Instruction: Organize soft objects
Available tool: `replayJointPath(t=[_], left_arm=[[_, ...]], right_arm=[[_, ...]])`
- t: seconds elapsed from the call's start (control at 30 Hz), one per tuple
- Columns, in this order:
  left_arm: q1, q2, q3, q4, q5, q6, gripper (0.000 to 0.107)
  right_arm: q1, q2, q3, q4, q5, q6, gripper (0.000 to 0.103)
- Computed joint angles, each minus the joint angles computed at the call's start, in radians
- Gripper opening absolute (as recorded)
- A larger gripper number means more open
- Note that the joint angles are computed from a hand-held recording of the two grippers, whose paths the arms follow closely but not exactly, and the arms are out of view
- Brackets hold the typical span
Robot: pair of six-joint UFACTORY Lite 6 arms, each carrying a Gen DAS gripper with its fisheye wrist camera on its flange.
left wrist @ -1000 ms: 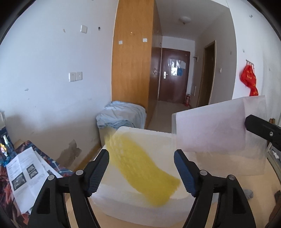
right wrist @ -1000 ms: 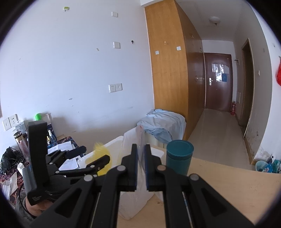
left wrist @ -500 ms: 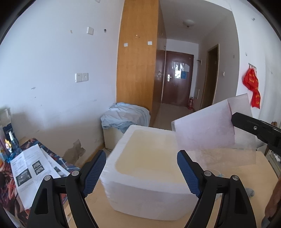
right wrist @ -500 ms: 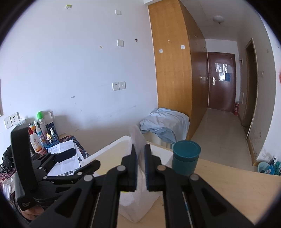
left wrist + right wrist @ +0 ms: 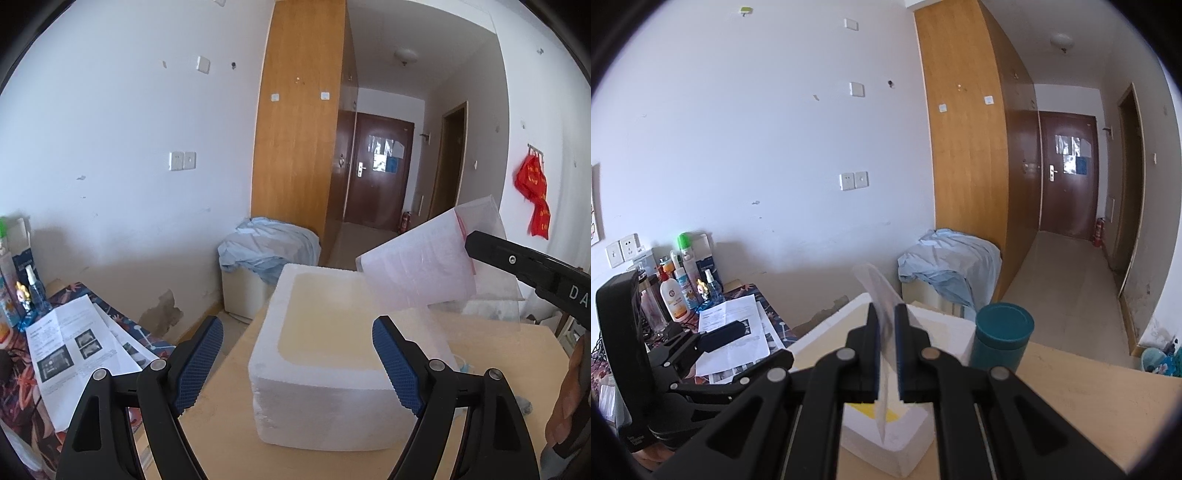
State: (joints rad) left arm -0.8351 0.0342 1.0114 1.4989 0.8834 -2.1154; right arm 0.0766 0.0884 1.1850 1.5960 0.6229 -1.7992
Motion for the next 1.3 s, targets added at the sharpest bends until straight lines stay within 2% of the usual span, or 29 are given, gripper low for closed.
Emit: replayJointPath(t=[0.37,0.63,0.9,0.97,1.0,1.03,1.07,1.1,1.13,1.2,1.3], left_arm=[[-0.041,-0.084,-0.079,-0.025,0.061,-0.015,0.084],[-0.055,-0.091,-0.095,-0.036,0.065,-0.010,0.084],[-0.076,-0.098,-0.105,-0.044,0.088,-0.020,0.084],[-0.085,-0.109,-0.116,-0.042,0.097,-0.024,0.084],[-0.087,-0.111,-0.117,-0.043,0.101,-0.024,0.084],[-0.088,-0.113,-0.119,-0.045,0.103,-0.024,0.084],[-0.087,-0.115,-0.121,-0.046,0.103,-0.024,0.084],[-0.087,-0.117,-0.122,-0.047,0.102,-0.024,0.084],[-0.086,-0.122,-0.127,-0.045,0.102,-0.027,0.084],[-0.090,-0.126,-0.130,-0.044,0.105,-0.033,0.084],[-0.094,-0.133,-0.136,-0.047,0.107,-0.035,0.084]], right_arm=[[0.057,0.055,0.013,-0.016,-0.044,0.001,0.009],[0.078,0.093,0.029,-0.048,-0.062,0.023,0.009],[0.100,0.188,0.110,-0.216,-0.070,0.206,0.010],[0.094,0.180,0.101,-0.212,-0.070,0.209,0.014],[0.094,0.171,0.095,-0.219,-0.074,0.213,0.025],[0.094,0.160,0.087,-0.220,-0.077,0.210,0.043],[0.096,0.140,0.067,-0.206,-0.090,0.190,0.052],[0.103,0.118,0.045,-0.178,-0.111,0.154,0.067],[0.107,0.089,0.014,-0.124,-0.126,0.085,0.074],[0.113,0.052,-0.024,-0.055,-0.144,-0.004,0.075],[0.105,0.036,-0.030,-0.076,-0.134,0.017,0.075]])
